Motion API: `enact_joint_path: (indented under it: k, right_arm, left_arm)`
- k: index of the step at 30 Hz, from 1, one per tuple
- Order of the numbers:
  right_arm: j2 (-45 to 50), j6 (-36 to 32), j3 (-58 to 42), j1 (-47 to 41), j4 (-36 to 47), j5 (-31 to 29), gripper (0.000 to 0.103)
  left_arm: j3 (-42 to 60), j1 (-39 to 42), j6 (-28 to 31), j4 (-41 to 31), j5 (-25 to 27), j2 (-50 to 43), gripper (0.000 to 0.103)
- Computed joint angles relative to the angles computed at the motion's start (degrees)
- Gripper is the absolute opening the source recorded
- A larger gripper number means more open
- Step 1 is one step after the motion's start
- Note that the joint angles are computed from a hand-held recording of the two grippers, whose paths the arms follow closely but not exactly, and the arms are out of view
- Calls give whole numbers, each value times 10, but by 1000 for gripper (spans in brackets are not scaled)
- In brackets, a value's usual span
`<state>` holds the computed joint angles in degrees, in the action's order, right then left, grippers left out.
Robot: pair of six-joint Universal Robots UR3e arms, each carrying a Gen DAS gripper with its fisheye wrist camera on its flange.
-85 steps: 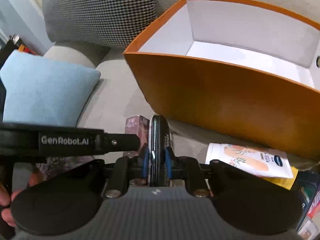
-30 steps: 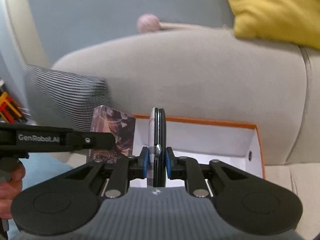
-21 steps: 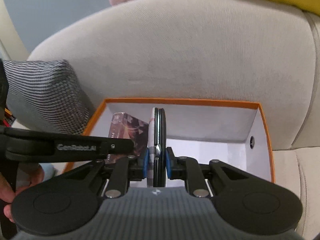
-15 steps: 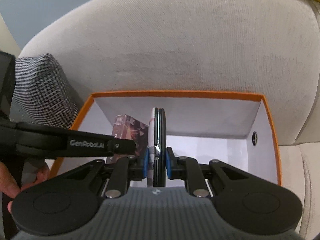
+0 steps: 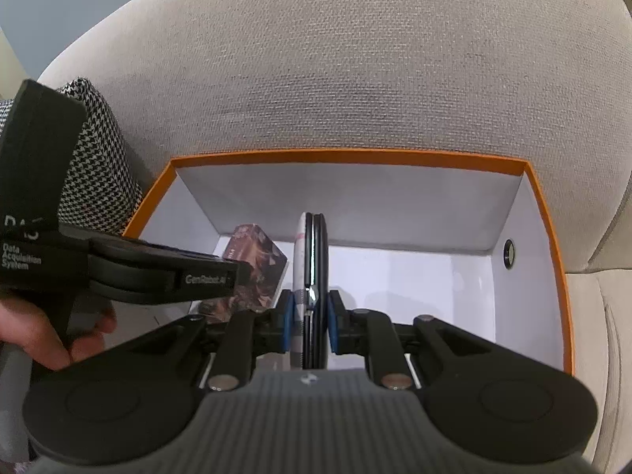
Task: Organize rigid objects
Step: 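Lower the photo card box into the orange box and open the left tool, then lower the plaid case beside the photo card box and open the right tool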
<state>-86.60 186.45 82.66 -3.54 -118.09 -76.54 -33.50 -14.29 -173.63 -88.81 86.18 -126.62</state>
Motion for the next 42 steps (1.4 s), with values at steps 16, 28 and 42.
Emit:
enact_joint_path:
  k: [16,28,42]
  right_arm:
    - [4,3,-16,11,10,8,18]
    - [79,27,-114,32,64,2,18]
    - [196,125,-210,60,95,25,18]
  left_arm:
    - [-175,-11,49,154,50,134,48]
    - [-154,131,-9,58,-95,190,55]
    - [-297,204,2,54,-221,260,17]
